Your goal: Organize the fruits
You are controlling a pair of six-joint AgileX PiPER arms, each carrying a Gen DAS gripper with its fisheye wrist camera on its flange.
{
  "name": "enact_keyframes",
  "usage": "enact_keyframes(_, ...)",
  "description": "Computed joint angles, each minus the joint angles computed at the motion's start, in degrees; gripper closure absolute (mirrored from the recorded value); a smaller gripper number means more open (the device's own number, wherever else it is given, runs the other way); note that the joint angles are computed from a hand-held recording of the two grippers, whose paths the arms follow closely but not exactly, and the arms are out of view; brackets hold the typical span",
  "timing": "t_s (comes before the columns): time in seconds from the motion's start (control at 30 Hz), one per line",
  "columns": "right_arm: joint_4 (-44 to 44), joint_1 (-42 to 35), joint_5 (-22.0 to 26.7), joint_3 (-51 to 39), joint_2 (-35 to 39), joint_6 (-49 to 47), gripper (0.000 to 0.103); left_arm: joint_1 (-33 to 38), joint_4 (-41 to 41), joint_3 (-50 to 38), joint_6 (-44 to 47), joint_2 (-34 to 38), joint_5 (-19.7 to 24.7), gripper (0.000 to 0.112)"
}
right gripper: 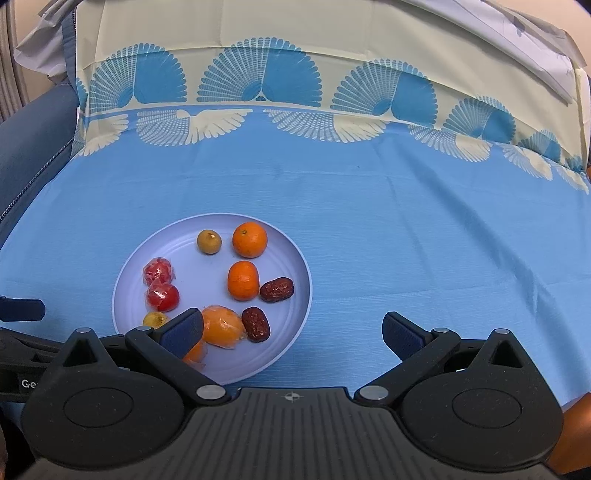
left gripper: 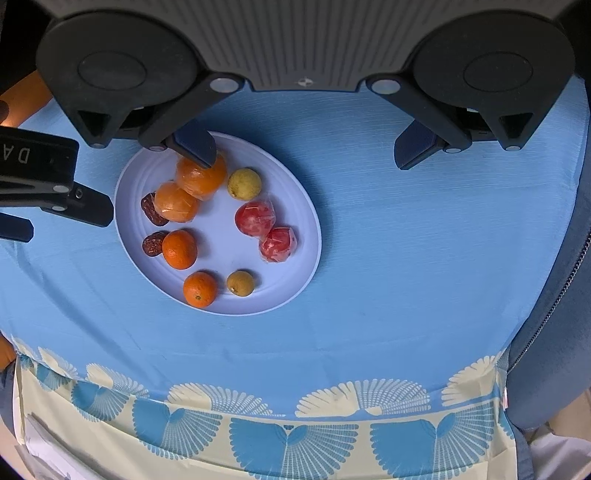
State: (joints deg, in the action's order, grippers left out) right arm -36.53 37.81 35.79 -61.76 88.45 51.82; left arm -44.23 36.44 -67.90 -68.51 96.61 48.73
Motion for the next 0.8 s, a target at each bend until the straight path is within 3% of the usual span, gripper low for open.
enact_keyframes(0.8,0.2,0.0,-0.4,-0.1,0.6,-0.5,0.001,0.0,-0.5,0.0,0.7,0.2,-0.8,0.01)
